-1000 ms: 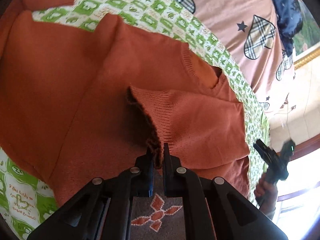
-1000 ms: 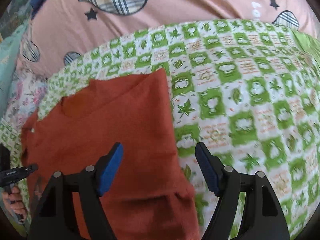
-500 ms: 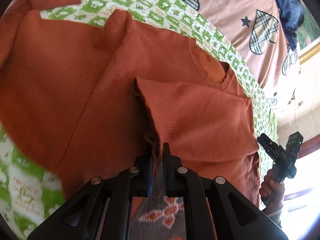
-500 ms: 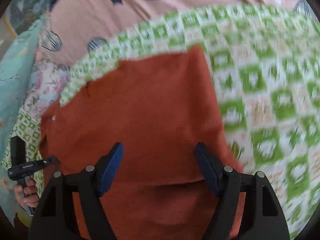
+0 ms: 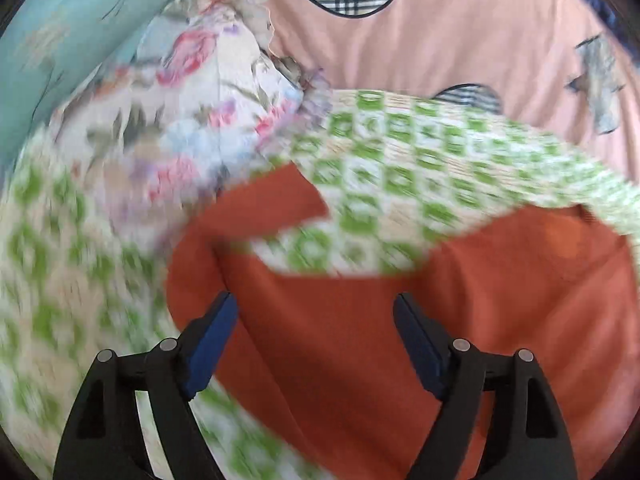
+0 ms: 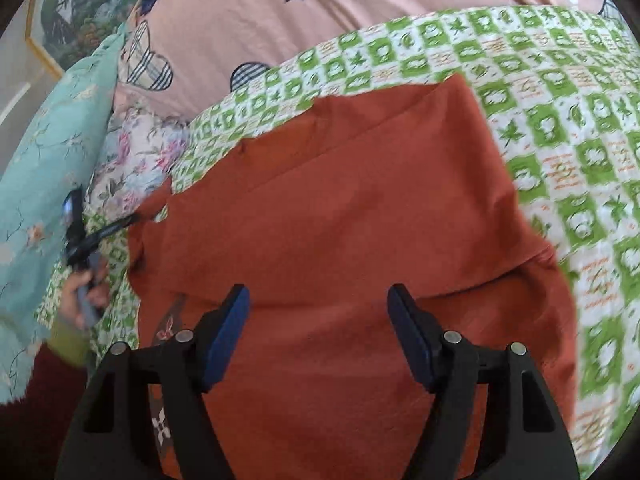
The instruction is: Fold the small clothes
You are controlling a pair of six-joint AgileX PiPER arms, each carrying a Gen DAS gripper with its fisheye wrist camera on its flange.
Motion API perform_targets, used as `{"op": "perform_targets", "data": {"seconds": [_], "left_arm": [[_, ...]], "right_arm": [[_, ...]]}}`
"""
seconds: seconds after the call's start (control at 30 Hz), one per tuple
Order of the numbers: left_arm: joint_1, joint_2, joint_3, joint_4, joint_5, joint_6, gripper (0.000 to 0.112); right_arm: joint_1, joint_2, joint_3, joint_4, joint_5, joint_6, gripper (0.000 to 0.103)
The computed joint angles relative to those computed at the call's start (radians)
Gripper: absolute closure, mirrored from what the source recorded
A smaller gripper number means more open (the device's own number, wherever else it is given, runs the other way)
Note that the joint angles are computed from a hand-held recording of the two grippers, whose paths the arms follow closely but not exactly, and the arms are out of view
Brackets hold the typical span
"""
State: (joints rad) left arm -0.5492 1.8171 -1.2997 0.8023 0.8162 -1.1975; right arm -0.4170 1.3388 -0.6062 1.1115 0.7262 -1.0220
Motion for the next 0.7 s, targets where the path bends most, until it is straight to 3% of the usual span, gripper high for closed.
{"op": "perform_targets", "data": {"seconds": [0.13, 0.2, 0.27, 0.3, 0.37, 0.4, 0.53, 0.7], "left_arm": [[0.116, 0.210, -0.225, -0.102, 0.033, 0.227, 0.031], [0.145, 0.319, -0.341, -0.084, 0.111, 0.253, 0.031], [0.191, 0.369, -0.396, -0.107, 0.096, 0.283, 0.030], [0.215, 0.385, -0.417, -0.136, 0.086, 0.301, 0.035], [0.282, 0.376, -0.407, -0.288, -0.027, 0.416, 0.074], [0.302, 0.360, -0.391, -0.348, -0.070, 0.453, 0.110], [0.296, 0.252, -0.272, -0.392, -0.179, 0.451, 0.112], [0.172, 0.006, -0.015, -0.340, -0.363, 0.342, 0.112]], "right_arm": [[0.047, 0.000, 0.017, -0.037, -0.010, 0.048, 0.031], [0.068, 0.013, 0.019, -0.053, -0.028, 0.076, 0.031], [0.077, 0.018, 0.027, -0.067, -0.044, 0.096, 0.031], [0.063, 0.013, 0.039, -0.068, -0.041, 0.087, 0.031], [0.069, 0.025, 0.044, -0.061, -0.055, 0.089, 0.031], [0.071, 0.029, 0.042, -0.058, -0.057, 0.091, 0.031], [0.081, 0.016, 0.048, -0.025, -0.053, 0.064, 0.031], [0.081, -0.021, 0.060, -0.001, -0.026, 0.047, 0.031]]}}
